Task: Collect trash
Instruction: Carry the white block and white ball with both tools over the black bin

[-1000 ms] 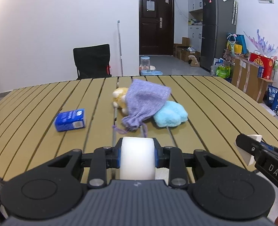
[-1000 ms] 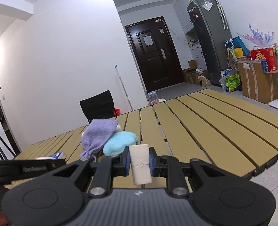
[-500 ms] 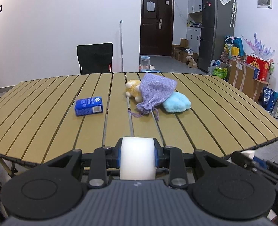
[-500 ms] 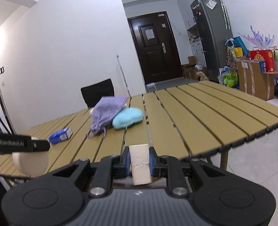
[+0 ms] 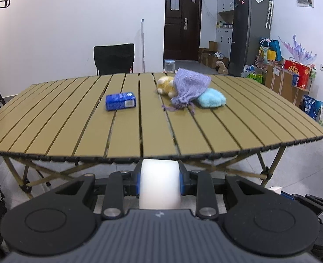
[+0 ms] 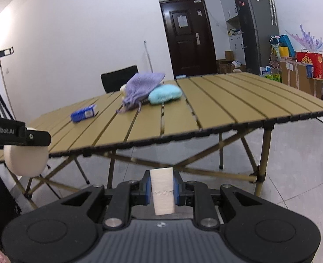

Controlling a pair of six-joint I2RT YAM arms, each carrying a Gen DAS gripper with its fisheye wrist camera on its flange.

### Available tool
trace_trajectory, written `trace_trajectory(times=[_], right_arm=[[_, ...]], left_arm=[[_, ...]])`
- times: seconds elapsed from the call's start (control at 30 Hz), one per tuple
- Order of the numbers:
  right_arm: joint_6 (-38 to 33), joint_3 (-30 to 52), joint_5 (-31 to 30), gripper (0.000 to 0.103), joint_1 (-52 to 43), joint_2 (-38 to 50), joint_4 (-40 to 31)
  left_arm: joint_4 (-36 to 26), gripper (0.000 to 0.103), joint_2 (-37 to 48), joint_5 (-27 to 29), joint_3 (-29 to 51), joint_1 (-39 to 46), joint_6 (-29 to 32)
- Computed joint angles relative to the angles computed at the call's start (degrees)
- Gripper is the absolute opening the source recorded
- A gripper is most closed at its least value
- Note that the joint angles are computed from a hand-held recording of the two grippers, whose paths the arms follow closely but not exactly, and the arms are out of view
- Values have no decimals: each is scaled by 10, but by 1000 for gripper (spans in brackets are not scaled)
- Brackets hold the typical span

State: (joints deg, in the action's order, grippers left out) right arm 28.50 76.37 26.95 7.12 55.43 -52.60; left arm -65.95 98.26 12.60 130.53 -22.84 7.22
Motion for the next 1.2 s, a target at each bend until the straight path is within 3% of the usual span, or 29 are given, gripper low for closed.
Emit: trace_trajectory(times=[0.23,0.67,1.2], right_arm=[[56,-10,55,19,96,-1,-47],[148,-21,93,19,220,35,-112],[170,-66,31,19,232,77,-115]], left_arm=[[30,29,-74,23,-121,38,22],[56,29,-150,53,-259,111,71],[88,29,-140,55,-342,172,96]])
